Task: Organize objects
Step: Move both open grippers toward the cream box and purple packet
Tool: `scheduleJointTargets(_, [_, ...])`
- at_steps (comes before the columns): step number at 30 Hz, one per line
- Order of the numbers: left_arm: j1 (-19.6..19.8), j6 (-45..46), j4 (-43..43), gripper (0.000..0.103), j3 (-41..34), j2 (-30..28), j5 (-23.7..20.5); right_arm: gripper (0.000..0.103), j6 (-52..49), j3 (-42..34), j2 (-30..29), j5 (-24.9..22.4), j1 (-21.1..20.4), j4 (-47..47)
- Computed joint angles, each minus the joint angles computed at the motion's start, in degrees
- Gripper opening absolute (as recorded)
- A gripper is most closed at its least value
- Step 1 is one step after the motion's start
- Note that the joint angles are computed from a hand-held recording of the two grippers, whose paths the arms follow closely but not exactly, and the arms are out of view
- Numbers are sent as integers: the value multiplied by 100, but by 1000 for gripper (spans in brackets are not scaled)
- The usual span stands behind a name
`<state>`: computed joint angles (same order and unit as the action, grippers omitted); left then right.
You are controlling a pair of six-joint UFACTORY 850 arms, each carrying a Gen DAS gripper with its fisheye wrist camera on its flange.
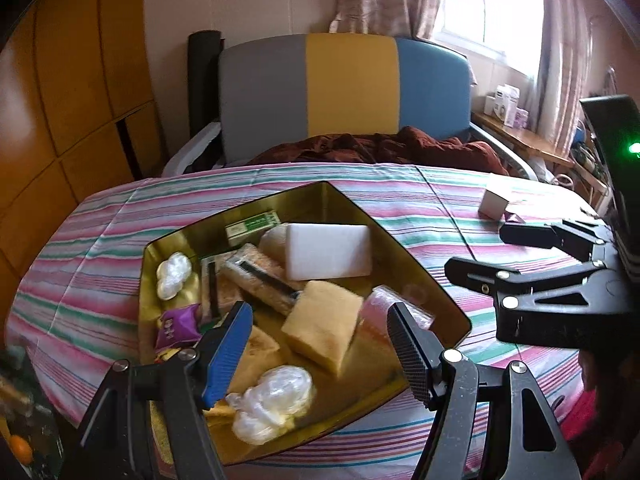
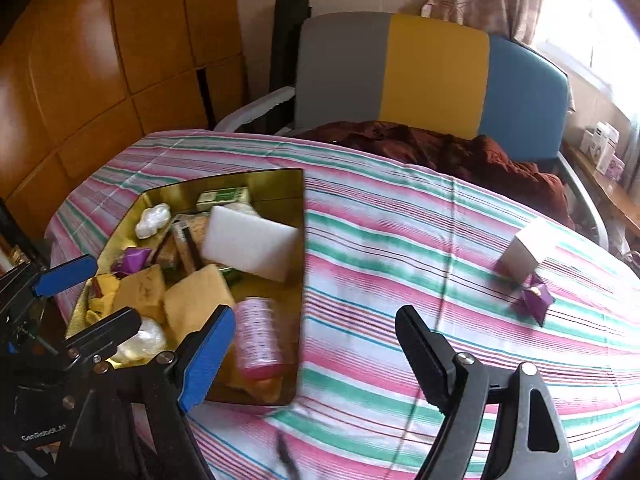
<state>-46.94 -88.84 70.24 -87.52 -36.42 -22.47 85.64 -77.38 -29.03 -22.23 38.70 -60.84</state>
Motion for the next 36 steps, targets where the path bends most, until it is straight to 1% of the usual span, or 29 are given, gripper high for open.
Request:
scheduleJointTargets(6, [-52, 566, -384, 71, -332, -197, 27, 84, 87, 238, 167, -164, -255, 57])
scheduleJointTargets(13, [-97, 1249, -882, 71, -767, -468, 30, 84, 257, 609, 409, -257, -701, 192])
scheduleJointTargets(17, [-110, 1638, -1200, 71, -1014, -625, 40, 84, 456, 839, 556, -393, -1017, 248])
scheduleJointTargets(19, [-114, 1848, -1373, 72, -1130, -700, 68, 84, 592, 961, 639, -538, -1218, 375])
scheduleJointTargets(25, [-132, 2468, -1932, 72, -1476, -922, 104, 84, 814, 1264, 843, -761, -1802, 723])
scheduleJointTargets(29, [-122, 2853, -2304, 72, -1643, -1031, 119, 84, 386, 1183, 709, -827, -2054, 1044])
scheduleJointTargets(33, [-124, 3284, -2728, 72, -1872, -1184, 61, 85, -341, 851, 367, -724, -2110, 1444])
scheduleJointTargets(35, [-129, 3458, -2899, 72, -1991, -1261, 18, 85, -920, 684, 197, -475, -2227, 2240])
scheduleJointTargets(36, [-128, 3539, -2977, 72, -2045, -1294, -5, 85, -1084, 675, 149, -178, -2341, 2743])
